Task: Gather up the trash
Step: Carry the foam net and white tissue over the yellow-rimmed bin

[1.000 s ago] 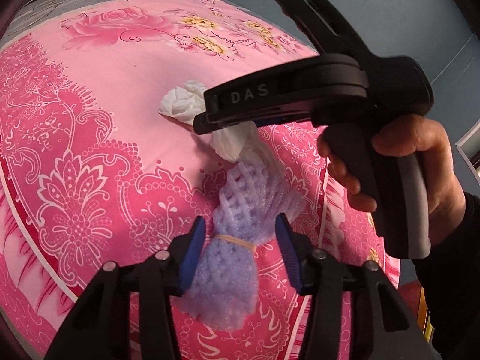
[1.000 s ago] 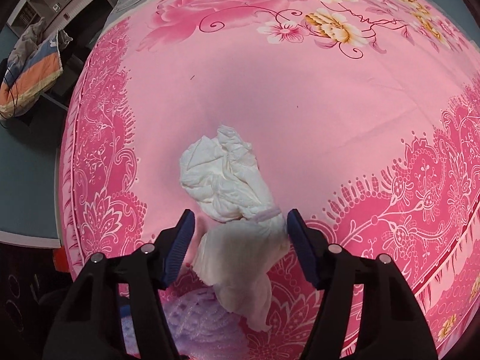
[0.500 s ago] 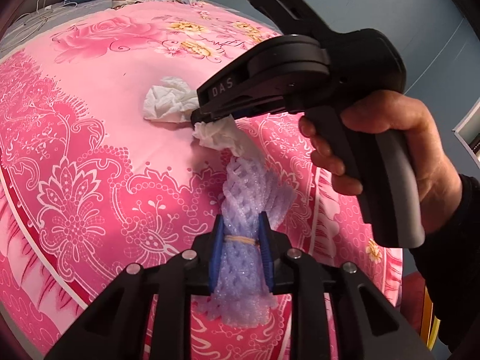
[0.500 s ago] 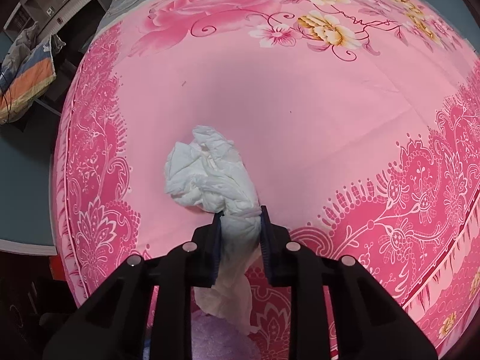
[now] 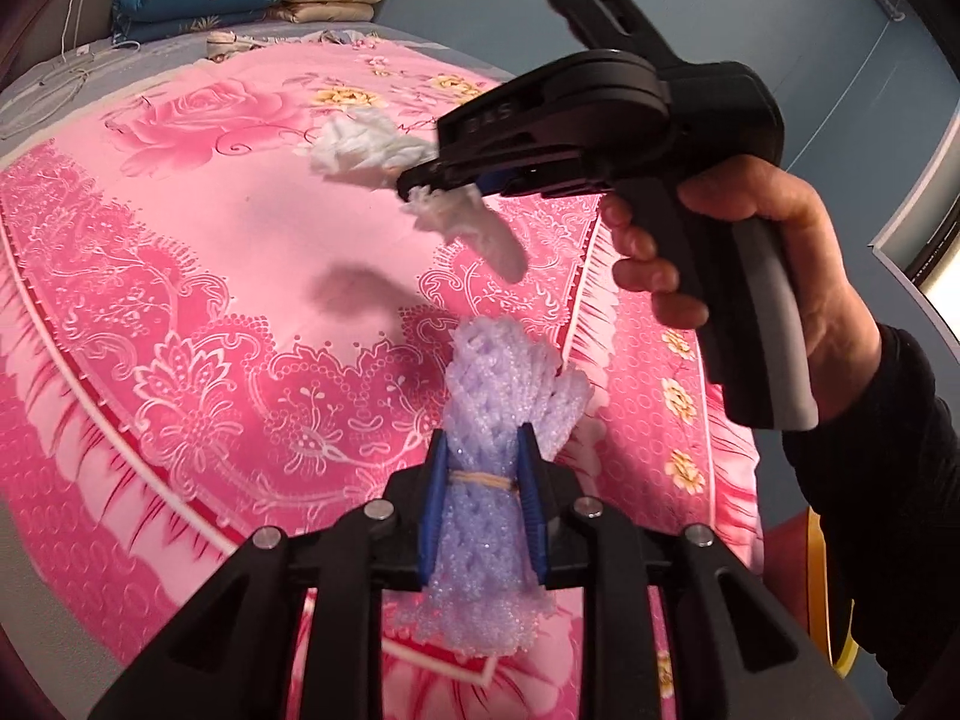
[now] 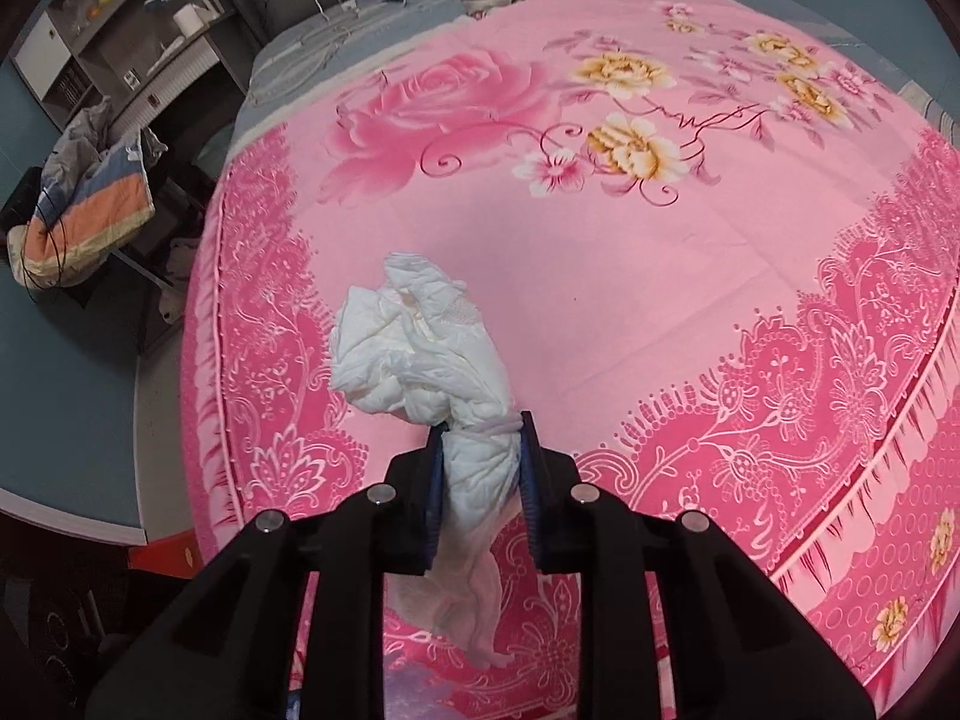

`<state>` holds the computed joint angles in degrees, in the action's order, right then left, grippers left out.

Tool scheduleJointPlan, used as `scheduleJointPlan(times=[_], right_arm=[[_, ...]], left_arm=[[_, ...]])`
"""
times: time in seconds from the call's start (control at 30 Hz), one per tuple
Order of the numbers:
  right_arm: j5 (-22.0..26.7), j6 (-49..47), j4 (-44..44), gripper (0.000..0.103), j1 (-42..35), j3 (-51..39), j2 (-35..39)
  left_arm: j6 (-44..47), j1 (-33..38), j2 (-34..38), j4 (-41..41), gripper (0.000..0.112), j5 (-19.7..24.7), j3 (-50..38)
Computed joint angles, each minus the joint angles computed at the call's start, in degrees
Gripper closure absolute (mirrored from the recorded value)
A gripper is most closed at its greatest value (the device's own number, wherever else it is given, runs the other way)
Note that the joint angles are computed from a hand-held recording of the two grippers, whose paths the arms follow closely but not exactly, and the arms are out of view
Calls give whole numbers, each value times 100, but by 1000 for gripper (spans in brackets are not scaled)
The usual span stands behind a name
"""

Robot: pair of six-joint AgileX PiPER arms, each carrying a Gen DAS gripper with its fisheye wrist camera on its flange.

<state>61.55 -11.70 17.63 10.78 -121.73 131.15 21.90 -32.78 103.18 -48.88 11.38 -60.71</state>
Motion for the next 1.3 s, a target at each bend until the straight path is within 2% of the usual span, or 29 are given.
scheduleJointPlan(times=[0.13, 0.23, 0.47, 0.57, 0.7, 0.87, 1.1, 1.17, 1.3], right_arm=[[-296, -197, 186, 82, -95, 846, -728], [-520, -381, 371, 82, -205, 1476, -1241], [-924, -789, 838, 82, -535, 2876, -2394], [-1054, -949, 1067, 82, -766, 3479, -2907], [-1154, -1233, 1475, 82, -1164, 4215, -3560], [-1086, -1763, 2079, 82, -1897, 5242, -4581], [-431, -2488, 2680, 82, -3206, 6103, -5812], [-71, -2806, 2930, 82, -3848, 6358, -6244], [624, -3329, 3285, 82, -4944, 6589, -6643]], left_arm=[[-2205, -265, -537, 2111, 91, -183, 285], [-3924, -407, -862, 3830, 91, -141, 385], [-7934, -1140, -1657, 7769, 91, 478, 540], [-9460, -1545, -1956, 9121, 91, 754, 694], [-10315, -2031, -2311, 9963, 91, 1246, 743], [-10713, -2614, -2625, 10376, 91, 1774, 610], [-11101, -3503, -2730, 10922, 91, 2564, 278], [-11201, -3703, -2710, 11052, 91, 2717, 187], [-11215, -4053, -2599, 11178, 91, 2973, -69]])
